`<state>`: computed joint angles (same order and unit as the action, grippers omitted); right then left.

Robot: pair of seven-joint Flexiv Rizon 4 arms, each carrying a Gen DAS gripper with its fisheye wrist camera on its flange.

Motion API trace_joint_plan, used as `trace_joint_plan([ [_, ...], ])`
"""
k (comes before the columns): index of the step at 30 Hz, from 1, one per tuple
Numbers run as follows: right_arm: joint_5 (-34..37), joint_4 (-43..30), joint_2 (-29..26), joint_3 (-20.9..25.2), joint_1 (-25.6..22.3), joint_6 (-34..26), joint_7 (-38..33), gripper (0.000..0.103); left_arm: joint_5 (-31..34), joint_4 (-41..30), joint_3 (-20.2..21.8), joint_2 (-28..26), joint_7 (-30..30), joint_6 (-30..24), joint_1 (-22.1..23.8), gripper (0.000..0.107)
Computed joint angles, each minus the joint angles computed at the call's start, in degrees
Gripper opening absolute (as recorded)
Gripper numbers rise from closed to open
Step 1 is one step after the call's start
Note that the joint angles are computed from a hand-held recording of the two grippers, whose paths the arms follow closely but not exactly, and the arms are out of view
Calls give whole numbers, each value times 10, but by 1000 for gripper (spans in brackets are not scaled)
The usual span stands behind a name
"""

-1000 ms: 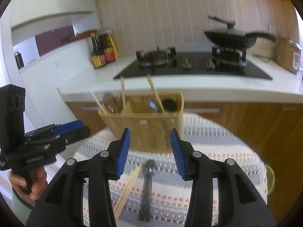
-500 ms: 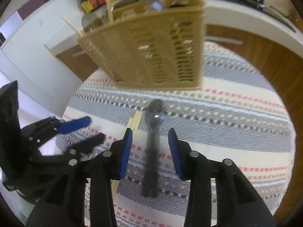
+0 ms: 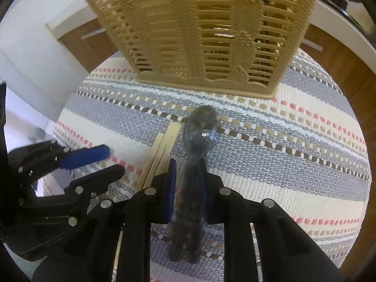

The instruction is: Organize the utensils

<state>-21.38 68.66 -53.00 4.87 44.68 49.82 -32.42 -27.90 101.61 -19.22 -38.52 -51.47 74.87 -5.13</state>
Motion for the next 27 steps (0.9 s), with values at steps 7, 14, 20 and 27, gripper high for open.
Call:
trace_joint_plan([
  [7, 14, -30, -9, 17, 4, -52, -30, 16, -9, 4, -6, 4, -3, -5, 5, 28],
  [14, 37, -53, -23, 13, 1, -52, -3, 16, -31, 17, -20, 12, 11, -4, 21, 26],
  [20, 28, -43, -20, 9, 7, -51, -15, 8, -46, 31, -29, 25, 29, -3, 28, 26],
  [27, 8, 81, 44, 1, 4, 36, 15, 2, 20, -7, 45, 10, -15, -16, -43, 26],
])
